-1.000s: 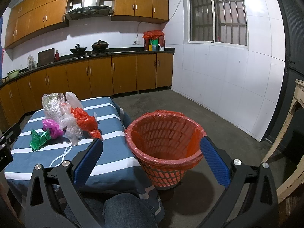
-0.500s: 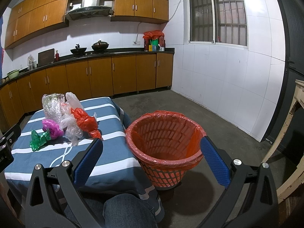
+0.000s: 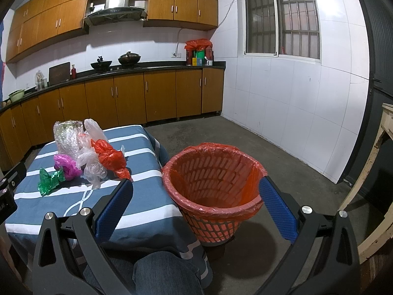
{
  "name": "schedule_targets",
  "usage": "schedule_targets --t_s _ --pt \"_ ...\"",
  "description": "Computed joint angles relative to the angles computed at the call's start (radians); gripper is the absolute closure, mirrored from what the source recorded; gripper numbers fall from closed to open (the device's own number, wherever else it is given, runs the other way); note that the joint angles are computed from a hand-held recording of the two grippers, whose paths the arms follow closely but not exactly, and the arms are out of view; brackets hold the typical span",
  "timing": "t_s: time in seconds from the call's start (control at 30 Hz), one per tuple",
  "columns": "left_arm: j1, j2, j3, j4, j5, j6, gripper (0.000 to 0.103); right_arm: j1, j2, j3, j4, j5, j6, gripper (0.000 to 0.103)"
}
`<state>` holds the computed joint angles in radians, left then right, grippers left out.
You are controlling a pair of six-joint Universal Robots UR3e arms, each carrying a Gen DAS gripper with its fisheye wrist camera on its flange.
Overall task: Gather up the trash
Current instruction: 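Reach the left tool to the green bag while the right tool reaches the red bag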
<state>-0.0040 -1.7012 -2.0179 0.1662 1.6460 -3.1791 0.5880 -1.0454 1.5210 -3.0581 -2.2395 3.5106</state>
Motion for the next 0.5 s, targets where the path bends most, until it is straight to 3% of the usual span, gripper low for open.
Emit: schedule_targets --t_s 0.3,0.5 --pt "0.034 -0.022 0.005 -0.011 0.009 0.007 0.004 -0.033 0.033 -0.044 0.003 0.058 -0.005 0.002" --pt "0.168 -0.028 -0.010 -0.040 -0.066 0.008 0.004 -0.066 0.127 -0.183 0.066 0.137 -0.022 0.002"
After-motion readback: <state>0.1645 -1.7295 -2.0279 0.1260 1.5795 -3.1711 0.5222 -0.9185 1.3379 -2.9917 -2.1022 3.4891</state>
